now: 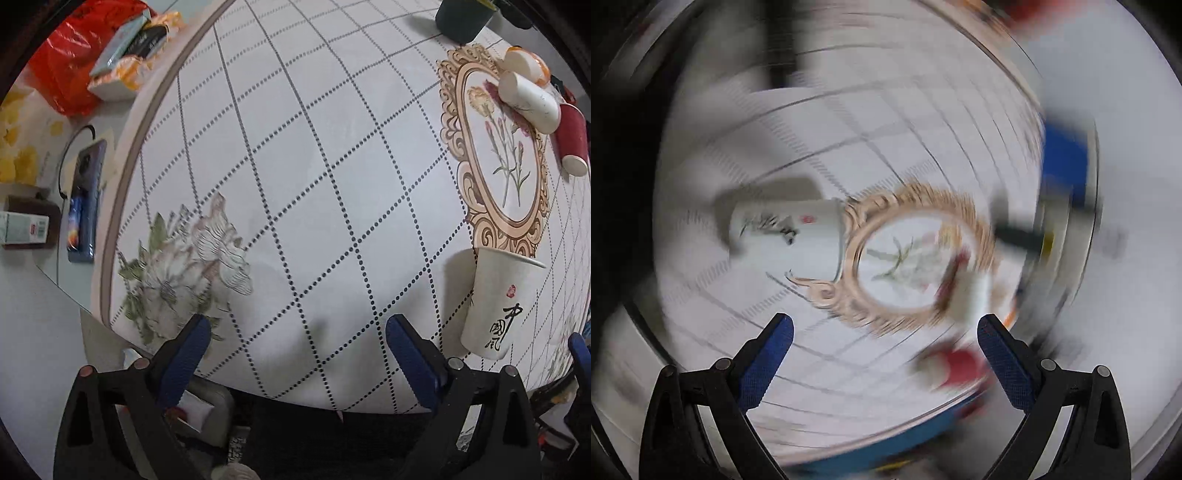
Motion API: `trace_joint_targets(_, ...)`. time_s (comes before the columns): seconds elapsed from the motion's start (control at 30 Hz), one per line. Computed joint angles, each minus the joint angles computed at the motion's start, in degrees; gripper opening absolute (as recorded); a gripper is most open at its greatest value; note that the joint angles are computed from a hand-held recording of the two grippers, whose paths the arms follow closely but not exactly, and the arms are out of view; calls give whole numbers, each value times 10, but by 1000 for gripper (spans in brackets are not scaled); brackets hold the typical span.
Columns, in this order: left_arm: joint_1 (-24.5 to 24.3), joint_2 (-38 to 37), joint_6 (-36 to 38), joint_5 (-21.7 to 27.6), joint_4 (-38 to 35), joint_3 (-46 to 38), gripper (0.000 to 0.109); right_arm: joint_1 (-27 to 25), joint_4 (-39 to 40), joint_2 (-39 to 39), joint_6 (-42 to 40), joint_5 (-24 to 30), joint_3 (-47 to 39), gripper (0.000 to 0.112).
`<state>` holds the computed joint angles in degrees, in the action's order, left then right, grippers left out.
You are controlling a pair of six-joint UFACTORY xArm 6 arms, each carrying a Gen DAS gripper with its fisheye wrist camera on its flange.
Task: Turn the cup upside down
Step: 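Close the right tool around the white cup's body, then lift the white cup with the right tool and rotate it rim-down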
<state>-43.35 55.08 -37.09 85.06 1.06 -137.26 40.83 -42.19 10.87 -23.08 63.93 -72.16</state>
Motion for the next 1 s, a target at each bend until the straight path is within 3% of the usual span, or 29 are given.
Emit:
trace_joint_targets(0.17,1,-8,-27,-20,-14,33,98,-11,-106,-83,-274,-205,167,101)
trace_joint_targets(0.27,3,-25,-39,-41,-18,77,98,-39,-144,-100,-413,-299,220,101)
trace_joint_targets(0.43,9,-60,-58,-75,-23,156,98,-75,-159,-77,-533,-395,239,100)
trace_joint_targets(0.6,19,-97,-66,-107,-22,230,98,-74,-150,-27,-560,-410,203,96)
trace_joint_targets(0.77,22,-104,-67,-113,-19,243,98,-78,-156,-14,-578,-427,213,95)
trace_joint_targets(0.9,24,-99,-63,-108,-19,232,97,-95,-201,-2,-572,-447,220,84)
trace_joint_targets(1.0,24,-65,-60,-82,-23,175,97,-102,-217,6,-556,-444,218,68)
